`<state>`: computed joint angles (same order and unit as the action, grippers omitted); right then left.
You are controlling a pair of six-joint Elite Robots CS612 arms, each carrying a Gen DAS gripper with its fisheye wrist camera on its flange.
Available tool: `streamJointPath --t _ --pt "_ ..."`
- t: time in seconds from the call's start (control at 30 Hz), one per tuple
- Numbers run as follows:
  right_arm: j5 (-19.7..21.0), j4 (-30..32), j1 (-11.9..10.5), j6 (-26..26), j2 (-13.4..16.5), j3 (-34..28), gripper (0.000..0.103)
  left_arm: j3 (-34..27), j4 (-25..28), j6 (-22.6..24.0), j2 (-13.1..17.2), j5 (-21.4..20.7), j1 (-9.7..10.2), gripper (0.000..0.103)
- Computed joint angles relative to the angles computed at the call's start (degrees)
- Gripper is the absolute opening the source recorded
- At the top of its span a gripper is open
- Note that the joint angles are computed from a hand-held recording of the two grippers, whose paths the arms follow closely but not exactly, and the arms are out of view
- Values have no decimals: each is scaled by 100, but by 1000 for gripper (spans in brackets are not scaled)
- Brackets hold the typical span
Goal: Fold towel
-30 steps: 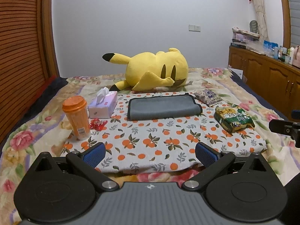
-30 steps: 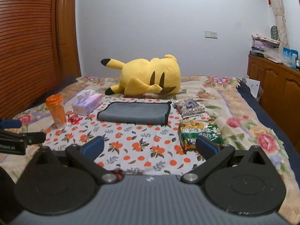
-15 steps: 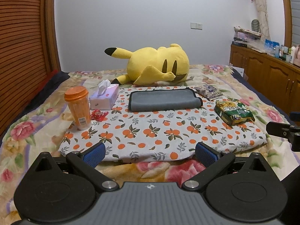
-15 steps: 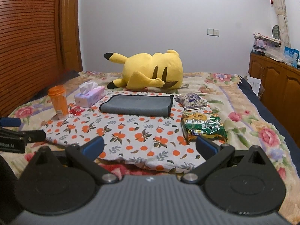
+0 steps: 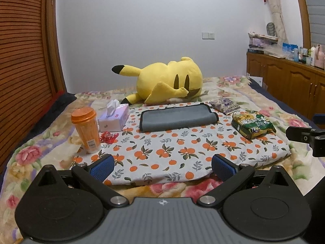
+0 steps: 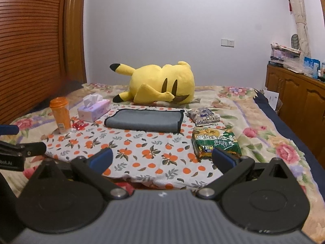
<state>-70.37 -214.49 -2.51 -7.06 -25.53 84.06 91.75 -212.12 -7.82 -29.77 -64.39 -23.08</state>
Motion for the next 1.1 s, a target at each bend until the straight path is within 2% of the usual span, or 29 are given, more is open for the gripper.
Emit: streamJointPath --t 0.37,1.1 --pt "114 -482 -45 298 86 -33 103 5 -337 -45 52 94 -17 103" --pt "135 -1077 -81 490 167 -39 103 -1 -1045 267 155 143 -61 103"
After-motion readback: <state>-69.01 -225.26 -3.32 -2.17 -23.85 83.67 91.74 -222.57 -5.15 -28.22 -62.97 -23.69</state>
